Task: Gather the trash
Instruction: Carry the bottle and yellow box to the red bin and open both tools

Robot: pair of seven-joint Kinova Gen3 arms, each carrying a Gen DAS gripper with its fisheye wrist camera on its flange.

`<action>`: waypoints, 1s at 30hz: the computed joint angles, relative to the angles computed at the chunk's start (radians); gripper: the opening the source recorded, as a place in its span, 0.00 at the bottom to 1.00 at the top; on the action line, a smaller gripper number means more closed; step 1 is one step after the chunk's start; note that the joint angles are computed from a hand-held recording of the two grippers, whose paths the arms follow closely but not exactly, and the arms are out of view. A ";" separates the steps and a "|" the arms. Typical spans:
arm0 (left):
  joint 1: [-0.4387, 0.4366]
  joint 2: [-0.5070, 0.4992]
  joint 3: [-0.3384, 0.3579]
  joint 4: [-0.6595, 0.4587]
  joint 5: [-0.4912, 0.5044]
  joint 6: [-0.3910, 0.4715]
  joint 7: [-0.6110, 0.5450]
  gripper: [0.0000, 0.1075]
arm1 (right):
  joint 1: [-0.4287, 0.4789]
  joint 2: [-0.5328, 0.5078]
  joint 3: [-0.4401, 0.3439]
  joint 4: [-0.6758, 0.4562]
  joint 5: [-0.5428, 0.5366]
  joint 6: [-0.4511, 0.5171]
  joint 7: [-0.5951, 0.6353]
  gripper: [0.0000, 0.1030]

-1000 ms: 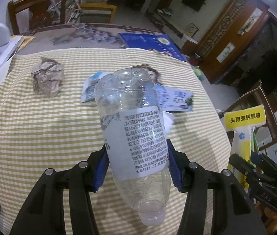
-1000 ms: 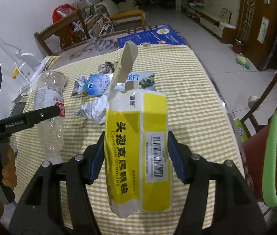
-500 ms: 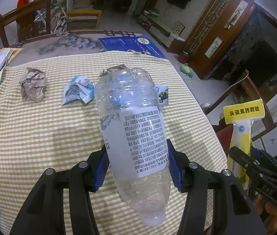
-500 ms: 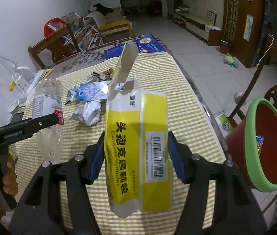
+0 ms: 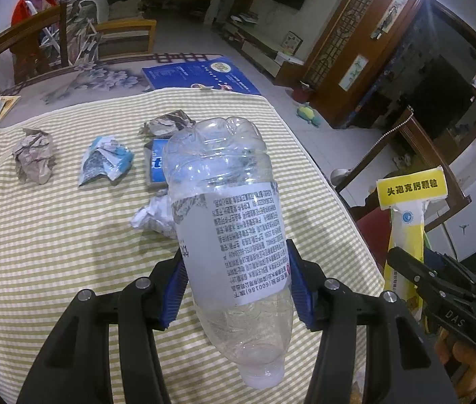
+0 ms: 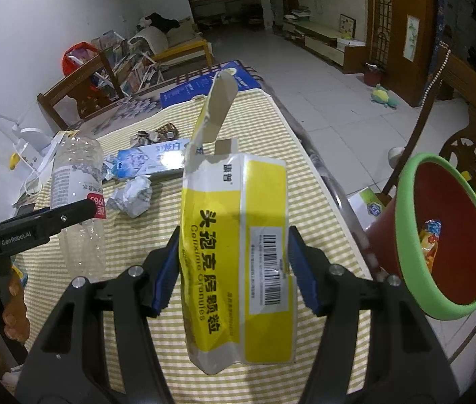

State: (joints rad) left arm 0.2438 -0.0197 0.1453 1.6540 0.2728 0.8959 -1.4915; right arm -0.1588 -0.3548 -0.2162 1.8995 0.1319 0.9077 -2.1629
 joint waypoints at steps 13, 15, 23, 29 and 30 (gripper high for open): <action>0.081 0.055 0.051 -0.062 -0.104 -0.007 0.136 0.47 | 0.026 -0.048 0.111 0.038 -0.063 -0.010 0.125 0.57; 0.097 0.063 0.057 -0.072 -0.122 -0.008 0.160 0.47 | 0.034 -0.052 0.129 0.039 -0.076 -0.008 0.154 0.57; 0.172 0.098 0.078 -0.114 -0.199 -0.015 0.268 0.47 | 0.067 -0.074 0.210 0.047 -0.129 -0.002 0.282 0.57; 0.233 0.138 0.090 -0.161 -0.258 -0.014 0.340 0.47 | 0.099 -0.094 0.277 0.052 -0.165 0.005 0.375 0.57; 0.241 0.145 0.090 -0.170 -0.264 -0.012 0.345 0.47 | 0.106 -0.099 0.292 0.055 -0.170 0.007 0.390 0.57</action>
State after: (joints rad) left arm 0.4850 0.1258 0.2357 1.4836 0.0092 0.8841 -1.1466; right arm -0.0524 -0.4541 0.0756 1.9541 -0.0382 0.9144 -1.7728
